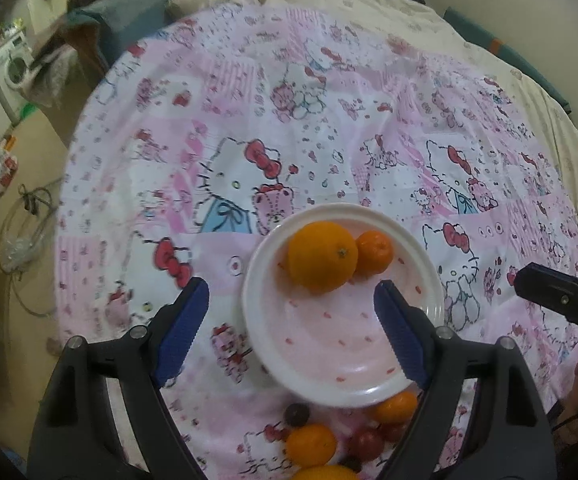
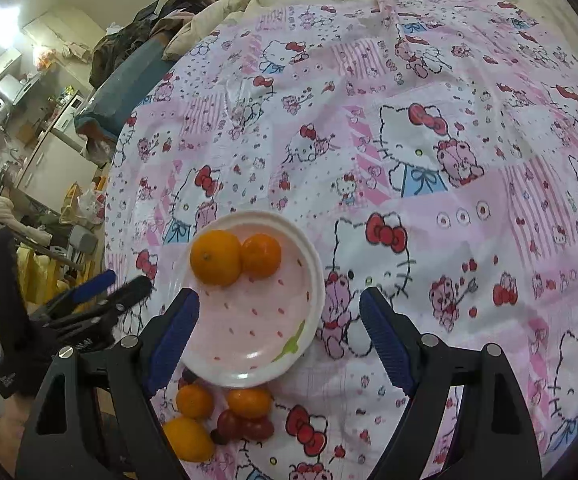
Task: Organize fruits
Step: 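Withdraw both tools from the plate toward the remaining fruit, then grasp the second large orange with the left tool while the right tool grasps the dark grape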
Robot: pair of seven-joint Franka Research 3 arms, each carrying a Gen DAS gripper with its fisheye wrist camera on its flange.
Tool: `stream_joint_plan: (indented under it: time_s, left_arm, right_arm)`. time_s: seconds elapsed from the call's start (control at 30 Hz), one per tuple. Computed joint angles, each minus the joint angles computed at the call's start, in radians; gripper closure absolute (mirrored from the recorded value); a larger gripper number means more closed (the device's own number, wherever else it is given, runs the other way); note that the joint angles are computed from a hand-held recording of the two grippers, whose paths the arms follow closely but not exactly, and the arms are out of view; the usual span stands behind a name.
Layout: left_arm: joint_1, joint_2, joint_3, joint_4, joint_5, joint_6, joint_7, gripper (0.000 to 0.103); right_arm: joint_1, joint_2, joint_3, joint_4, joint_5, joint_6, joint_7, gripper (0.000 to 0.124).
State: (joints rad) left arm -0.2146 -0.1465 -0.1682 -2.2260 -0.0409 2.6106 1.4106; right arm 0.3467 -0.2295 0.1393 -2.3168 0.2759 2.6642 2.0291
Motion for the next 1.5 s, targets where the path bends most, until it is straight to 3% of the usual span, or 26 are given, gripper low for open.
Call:
stream_joint_plan:
  time_s: [0.3,0.67,0.83,0.93,1.17,1.37,1.4,1.47,1.5]
  left_arm:
    - [-0.019,-0.158,0.031,-0.13,-0.046,-0.006,0.005,0.021]
    - [-0.067,-0.304,0.069,-0.263,-0.092,-0.039,0.001,0.021]
    - [-0.083,-0.317,0.088,-0.286,-0.119,-0.094,0.004,0.021]
    - [-0.106,-0.295,0.1,-0.277,-0.15,-0.17,0.048,0.021]
    - [-0.127,-0.244,0.064,-0.265,-0.211,-0.316,0.132,0.021]
    - [-0.119,-0.206,0.024,-0.254,-0.188,-0.35,0.144,0.023]
    - [-0.118,-0.206,0.013,-0.255,-0.172,-0.345,0.141,0.026]
    - [-0.121,-0.202,0.005,-0.253,-0.156,-0.343,0.147,0.042]
    - [-0.12,-0.201,-0.001,-0.255,-0.145,-0.339,0.14,0.041]
  right_arm:
    - [-0.005,-0.108,0.057,-0.098,-0.094,0.007,0.12,0.039]
    - [0.046,-0.188,0.064,-0.188,-0.037,0.019,0.161,0.039]
    - [0.08,-0.2,0.048,-0.235,0.06,0.027,0.187,0.039]
    - [0.08,-0.19,0.053,-0.238,0.073,0.02,0.207,0.039]
    - [0.075,-0.157,0.054,-0.221,0.057,0.024,0.212,0.039]
    - [0.089,-0.135,0.038,-0.215,0.086,0.031,0.185,0.039]
    - [0.086,-0.132,0.041,-0.212,0.082,0.027,0.186,0.039]
    - [0.092,-0.131,0.036,-0.212,0.092,0.03,0.175,0.039]
    - [0.095,-0.131,0.034,-0.211,0.098,0.032,0.168,0.039]
